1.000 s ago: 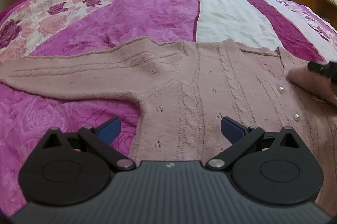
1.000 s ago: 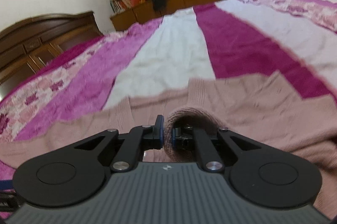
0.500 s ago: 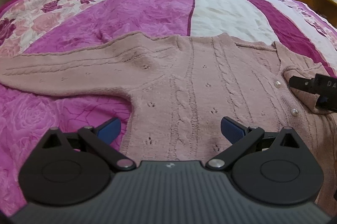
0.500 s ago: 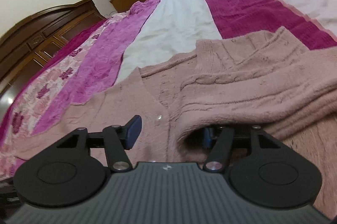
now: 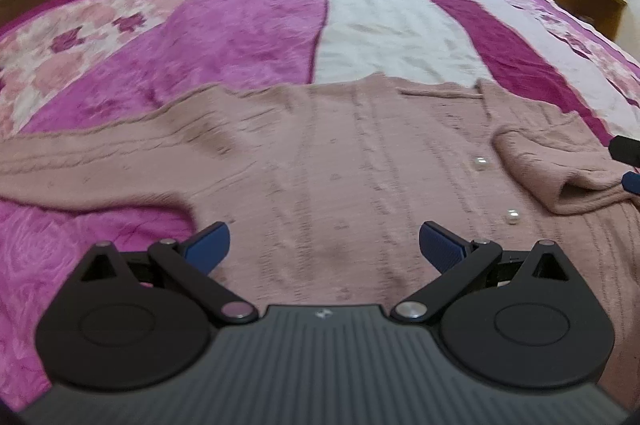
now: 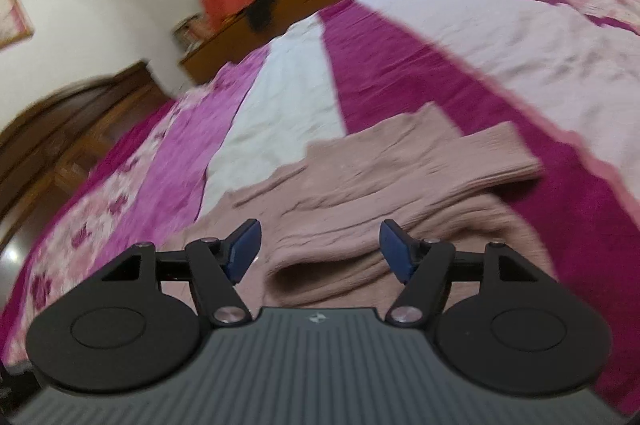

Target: Fold small clothes

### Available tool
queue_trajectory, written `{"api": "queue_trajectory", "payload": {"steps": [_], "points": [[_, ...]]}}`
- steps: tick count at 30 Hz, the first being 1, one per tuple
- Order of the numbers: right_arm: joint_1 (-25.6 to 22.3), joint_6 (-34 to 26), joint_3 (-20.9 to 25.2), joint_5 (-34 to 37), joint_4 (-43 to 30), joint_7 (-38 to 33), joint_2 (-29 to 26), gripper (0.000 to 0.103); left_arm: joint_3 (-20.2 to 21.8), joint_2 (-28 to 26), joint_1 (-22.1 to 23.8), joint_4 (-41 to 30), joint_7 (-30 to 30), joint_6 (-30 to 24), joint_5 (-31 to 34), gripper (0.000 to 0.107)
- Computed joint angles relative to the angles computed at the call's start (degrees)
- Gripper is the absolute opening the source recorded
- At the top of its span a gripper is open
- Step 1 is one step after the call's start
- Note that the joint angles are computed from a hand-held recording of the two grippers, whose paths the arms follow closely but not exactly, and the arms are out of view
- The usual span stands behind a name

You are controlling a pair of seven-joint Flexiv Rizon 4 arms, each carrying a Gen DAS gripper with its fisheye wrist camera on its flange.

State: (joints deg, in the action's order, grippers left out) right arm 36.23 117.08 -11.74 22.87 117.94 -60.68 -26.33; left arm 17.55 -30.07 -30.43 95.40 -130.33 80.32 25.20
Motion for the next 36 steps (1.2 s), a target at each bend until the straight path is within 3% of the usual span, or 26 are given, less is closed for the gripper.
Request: {"api": "queue_trajectory", "payload": {"steps": [12, 19, 27, 36], "points": [[-2.7, 3.3, -0.6, 6.8, 0.6, 1.4, 0.1, 0.074, -4.1, -4.9, -1.2, -8.2, 7.6, -0.8, -3.0, 0.103], [-3.0, 3.4, -1.1, 10.1, 0.6, 2.8, 0.1, 0.074, -7.1, -10.0, -1.7, -15.8, 15.9, -1.2, -6.1, 0.103], [-4.6, 3.5, 0.3, 8.6, 0.8, 3.9, -0.2, 0.074, -7.1, -16.7, -4.1, -24.5, 24.1, -2.6, -9.4, 0.103], [-5.7, 3.7, 1.0, 7.8, 0.5, 5.8, -1.3, 0.074, -9.3, -19.1, -3.7, -27.0, 30.8, -2.4, -12.0, 0.103]]}}
